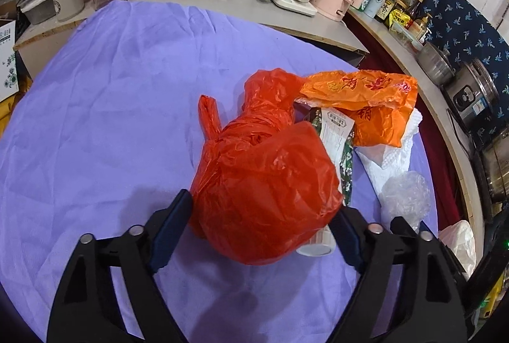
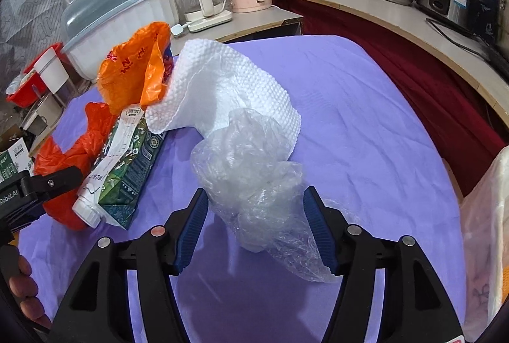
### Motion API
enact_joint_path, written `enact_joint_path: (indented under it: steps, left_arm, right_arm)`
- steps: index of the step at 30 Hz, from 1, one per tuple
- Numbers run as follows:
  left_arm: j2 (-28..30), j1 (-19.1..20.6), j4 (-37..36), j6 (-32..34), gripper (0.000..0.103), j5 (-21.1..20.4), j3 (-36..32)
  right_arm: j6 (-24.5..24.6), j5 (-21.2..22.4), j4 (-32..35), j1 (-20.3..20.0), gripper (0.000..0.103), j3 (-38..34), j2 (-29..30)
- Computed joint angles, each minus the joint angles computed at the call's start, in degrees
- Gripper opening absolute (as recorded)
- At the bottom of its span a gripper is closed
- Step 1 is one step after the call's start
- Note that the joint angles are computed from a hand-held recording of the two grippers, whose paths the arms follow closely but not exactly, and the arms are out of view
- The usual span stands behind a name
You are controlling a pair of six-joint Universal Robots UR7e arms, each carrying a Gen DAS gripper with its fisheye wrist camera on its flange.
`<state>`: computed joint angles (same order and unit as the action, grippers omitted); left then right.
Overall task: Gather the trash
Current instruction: 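Grasp the red plastic bag with the left tool while the right grasps the clear plastic wrap, then carry the red bag and plastic wrap over the trash bin with both tools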
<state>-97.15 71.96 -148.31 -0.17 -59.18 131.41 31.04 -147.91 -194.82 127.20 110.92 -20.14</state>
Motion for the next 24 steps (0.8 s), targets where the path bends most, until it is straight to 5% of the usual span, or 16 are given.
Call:
enact_joint_path:
  steps: [4, 14, 24]
  left_arm:
    - [-0.07, 0.33, -0.85, 0.67, 0.065, -0.02, 0.13]
    - [-4.6, -1.94, 1.25, -0.58, 0.049, 2.13, 1.74]
    - [-16.43, -9.75, 10.08, -5.24, 0.046, 4.54, 4.22]
  right_arm:
    - [-0.52, 0.42, -0.72, -0.26, 0.057, -0.24, 0.46]
    - [1.41, 1.07, -0.26, 1.95, 0.028, 1.33, -1.02]
    - [7.99, -1.74, 3.89, 8.37, 0.026, 4.63, -5.52]
